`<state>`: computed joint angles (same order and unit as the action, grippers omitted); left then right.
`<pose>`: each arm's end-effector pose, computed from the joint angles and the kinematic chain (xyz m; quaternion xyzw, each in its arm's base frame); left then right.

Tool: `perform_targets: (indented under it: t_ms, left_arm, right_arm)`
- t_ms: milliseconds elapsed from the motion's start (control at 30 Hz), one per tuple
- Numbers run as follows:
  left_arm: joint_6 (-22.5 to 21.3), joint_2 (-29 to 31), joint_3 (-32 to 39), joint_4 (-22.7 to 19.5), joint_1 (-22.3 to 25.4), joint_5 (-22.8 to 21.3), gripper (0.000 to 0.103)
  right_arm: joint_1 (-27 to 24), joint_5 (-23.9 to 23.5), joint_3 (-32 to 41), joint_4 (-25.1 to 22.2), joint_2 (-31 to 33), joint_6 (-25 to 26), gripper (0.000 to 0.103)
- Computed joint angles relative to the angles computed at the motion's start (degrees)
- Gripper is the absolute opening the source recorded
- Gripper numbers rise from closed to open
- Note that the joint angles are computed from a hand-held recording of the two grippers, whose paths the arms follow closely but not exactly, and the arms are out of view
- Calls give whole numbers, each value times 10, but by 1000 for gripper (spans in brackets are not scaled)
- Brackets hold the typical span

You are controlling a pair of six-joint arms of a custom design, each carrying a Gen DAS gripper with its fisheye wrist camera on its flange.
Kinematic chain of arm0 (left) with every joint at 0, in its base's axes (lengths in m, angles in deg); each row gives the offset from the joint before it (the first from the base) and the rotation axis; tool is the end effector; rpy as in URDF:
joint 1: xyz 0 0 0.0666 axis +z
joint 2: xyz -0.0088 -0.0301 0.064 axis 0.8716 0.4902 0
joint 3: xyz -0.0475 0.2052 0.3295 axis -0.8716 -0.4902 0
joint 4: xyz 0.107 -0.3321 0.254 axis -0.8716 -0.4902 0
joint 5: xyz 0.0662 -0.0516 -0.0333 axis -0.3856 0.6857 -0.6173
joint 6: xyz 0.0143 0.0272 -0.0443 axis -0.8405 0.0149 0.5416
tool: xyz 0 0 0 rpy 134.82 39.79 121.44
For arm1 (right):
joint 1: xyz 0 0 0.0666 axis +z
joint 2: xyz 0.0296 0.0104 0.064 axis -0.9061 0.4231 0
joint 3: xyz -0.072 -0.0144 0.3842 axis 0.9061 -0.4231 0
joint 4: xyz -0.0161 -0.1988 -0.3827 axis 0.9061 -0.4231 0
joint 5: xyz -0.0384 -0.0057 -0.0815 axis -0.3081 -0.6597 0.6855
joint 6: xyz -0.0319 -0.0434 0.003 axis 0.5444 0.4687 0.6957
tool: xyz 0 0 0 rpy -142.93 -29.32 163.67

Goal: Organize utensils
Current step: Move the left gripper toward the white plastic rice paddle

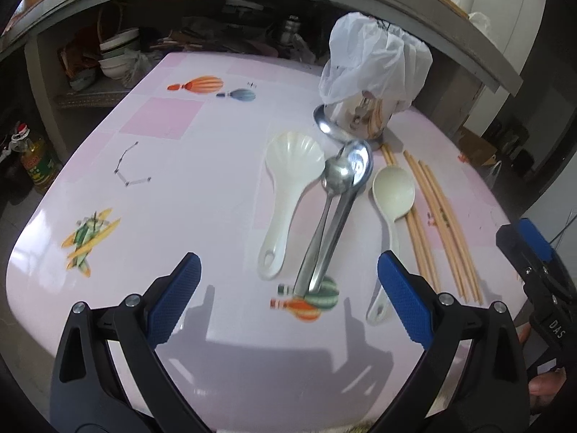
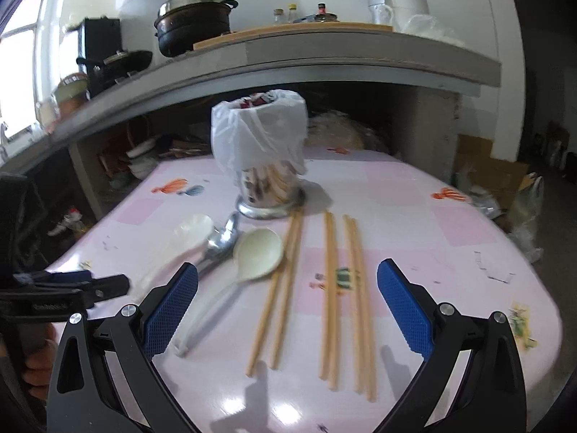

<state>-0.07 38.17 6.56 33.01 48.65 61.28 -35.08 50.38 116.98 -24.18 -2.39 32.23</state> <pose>0.5456 -0.1256 0.4680 0.1226 0.9262 -0.1618 0.3176 0.4167 0.2166 0.4732 0.1424 0.8589 -0.0039 0.4919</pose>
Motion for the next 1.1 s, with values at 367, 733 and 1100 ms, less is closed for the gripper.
perform_targets:
  t_ms: [367,733,1100]
  left_arm:
    - [-72,125,151,9,-10,-44,95]
    - [-208,197,248,-103,-24,-45,94]
    - [-251,274,349,-198,-38,-86,78]
  right_arm:
    - [-51,-108,35,29,37,18,97]
    - [-68,-130,28,32,41,17,97]
    - [-75,-142,22,33,38,9,97]
